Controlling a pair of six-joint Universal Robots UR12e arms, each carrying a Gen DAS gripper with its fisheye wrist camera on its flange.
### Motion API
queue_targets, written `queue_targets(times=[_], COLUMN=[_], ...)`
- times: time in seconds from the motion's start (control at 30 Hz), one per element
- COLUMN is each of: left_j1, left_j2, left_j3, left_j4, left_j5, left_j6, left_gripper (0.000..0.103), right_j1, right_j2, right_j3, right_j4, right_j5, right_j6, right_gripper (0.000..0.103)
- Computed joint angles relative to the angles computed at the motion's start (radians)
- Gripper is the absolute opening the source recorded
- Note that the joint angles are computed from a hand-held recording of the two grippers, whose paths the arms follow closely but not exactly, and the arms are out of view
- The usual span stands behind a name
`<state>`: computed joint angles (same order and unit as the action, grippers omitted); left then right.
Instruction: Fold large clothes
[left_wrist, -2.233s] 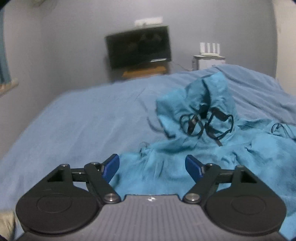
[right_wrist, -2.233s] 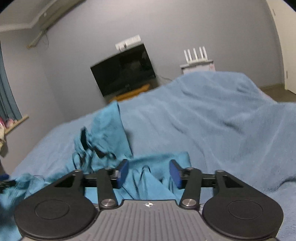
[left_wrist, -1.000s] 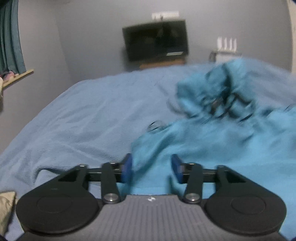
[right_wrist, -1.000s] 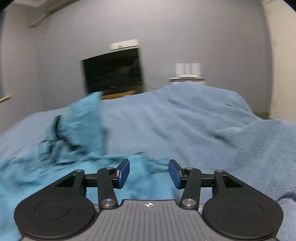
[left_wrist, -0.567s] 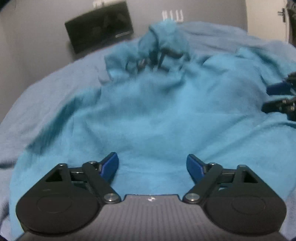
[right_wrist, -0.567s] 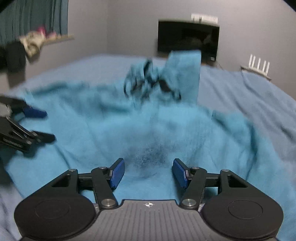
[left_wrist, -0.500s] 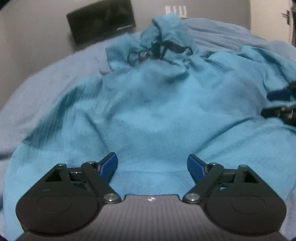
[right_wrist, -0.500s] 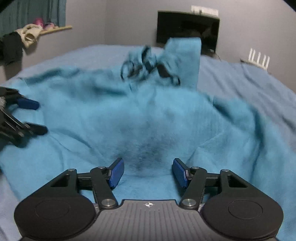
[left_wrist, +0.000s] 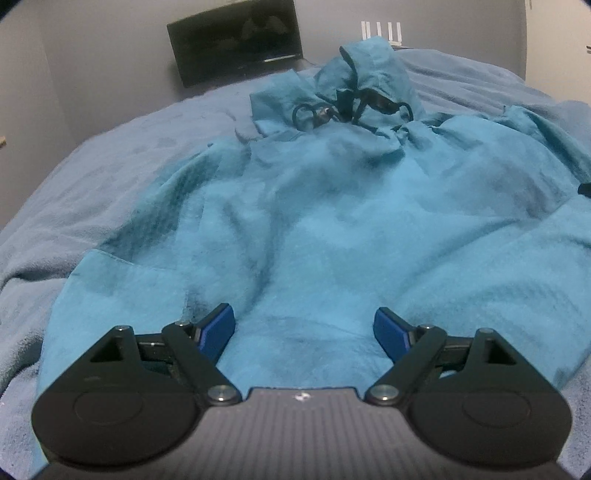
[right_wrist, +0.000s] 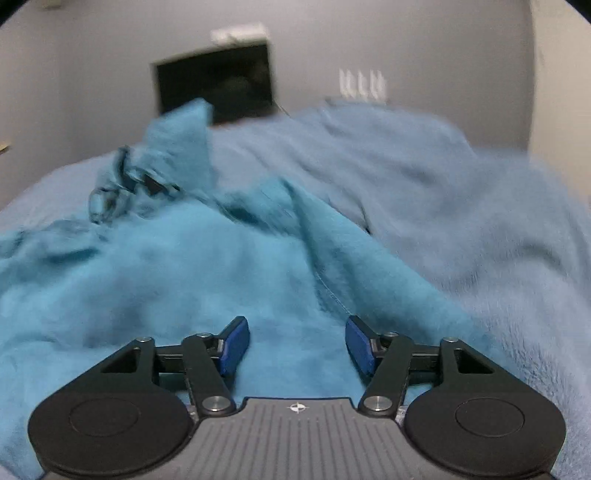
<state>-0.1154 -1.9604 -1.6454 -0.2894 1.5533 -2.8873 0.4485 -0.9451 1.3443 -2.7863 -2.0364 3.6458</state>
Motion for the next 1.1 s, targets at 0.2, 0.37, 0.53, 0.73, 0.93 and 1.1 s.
queue_targets(times=[0.2, 0.37, 0.53, 0.73, 0.93, 1.1], left_j1=[0.002, -0.017, -0.045, -0.036, 0.015, 0.071], left_j2=[0.019, 0.005, -0.043, -0.031, 0.087, 0.185], left_j3=[-0.018, 0.017, 0.075, 0.044, -0.068, -0.153], left_j4=[0.067, 0.079, -0.060, -0.030, 0.051, -0.103], left_j5=[-0.063, -0.107, -0.075, -0.078, -0.146, -0.267], left_j6=[-0.019, -0.017, 0.043, -0.011, -0.086, -0.188], left_gripper=[0.084, 0.085, 0.085, 0.086, 0.086, 0.087], right_j1=[0.017, 0.012, 0.005, 0.007, 0.009, 0.020], right_j2=[0.021, 0.017, 0.017, 0.016, -0.033, -0.110], right_j3=[-0.007, 0.012, -0.009, -0.004, 0.037, 0.133], right_j4=[-0.092, -0.166, -0.031, -0.066, -0.123, -0.116], right_j5=[-0.036, -0.032, -0.009, 0.007, 0.102, 0.268], right_j6=[-0.066, -0.069, -0.054, -0.060, 0.011, 0.068], right_gripper=[0.066, 0.068, 0.072, 0.074, 0.076, 0.079])
